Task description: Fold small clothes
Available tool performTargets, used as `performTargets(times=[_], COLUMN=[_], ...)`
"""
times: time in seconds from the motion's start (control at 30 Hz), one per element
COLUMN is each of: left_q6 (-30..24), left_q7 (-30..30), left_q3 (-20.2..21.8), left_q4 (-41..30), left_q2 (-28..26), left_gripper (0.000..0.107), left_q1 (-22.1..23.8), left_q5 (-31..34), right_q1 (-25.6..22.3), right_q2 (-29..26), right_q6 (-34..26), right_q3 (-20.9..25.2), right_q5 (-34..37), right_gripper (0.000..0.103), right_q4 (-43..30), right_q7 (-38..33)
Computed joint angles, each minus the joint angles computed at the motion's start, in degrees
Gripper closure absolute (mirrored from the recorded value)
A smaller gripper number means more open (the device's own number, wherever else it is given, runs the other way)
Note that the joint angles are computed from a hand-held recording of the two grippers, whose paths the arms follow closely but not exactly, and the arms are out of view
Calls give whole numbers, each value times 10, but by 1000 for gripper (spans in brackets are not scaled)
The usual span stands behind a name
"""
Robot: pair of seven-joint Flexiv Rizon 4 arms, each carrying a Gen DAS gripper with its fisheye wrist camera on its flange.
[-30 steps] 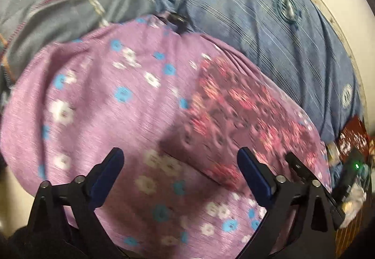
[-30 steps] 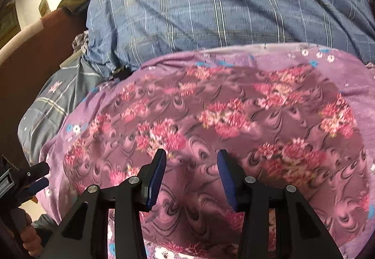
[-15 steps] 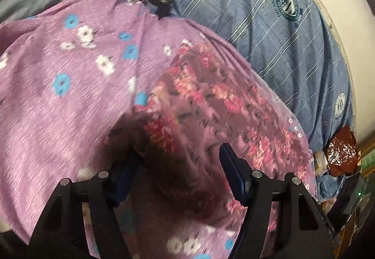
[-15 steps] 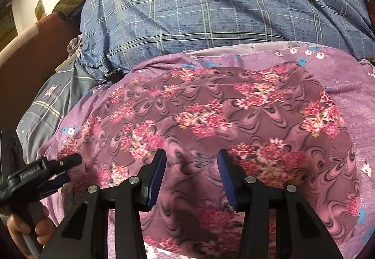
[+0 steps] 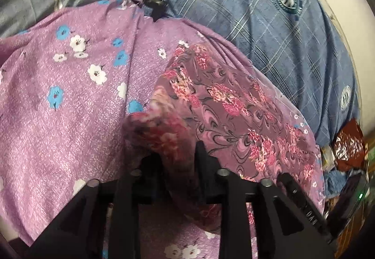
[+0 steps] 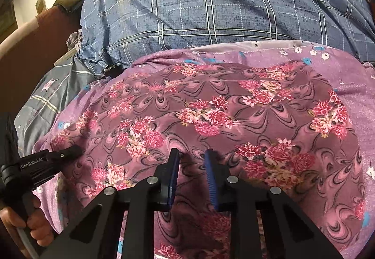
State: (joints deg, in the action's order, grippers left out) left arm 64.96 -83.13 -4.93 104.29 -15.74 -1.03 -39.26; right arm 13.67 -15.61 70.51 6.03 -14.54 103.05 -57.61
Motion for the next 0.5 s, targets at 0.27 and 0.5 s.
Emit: performTargets(times=[0.27,0.5], left_q6=[-39,-19], left_q7=[-27,-5], left_q3=[20,21], left_q4=[-43,-68], left_q2=[1,23], left_gripper=[93,93], left_q1=[-7,-26], left_q5=[102,161], right_q1=[11,-7], right_q2=[5,19], right_q6=[16,18], right_q3=[-21,-27], right_q5=[-50,-56], right_gripper=[87,85], right_q4=[21,34], right_q7=[35,62])
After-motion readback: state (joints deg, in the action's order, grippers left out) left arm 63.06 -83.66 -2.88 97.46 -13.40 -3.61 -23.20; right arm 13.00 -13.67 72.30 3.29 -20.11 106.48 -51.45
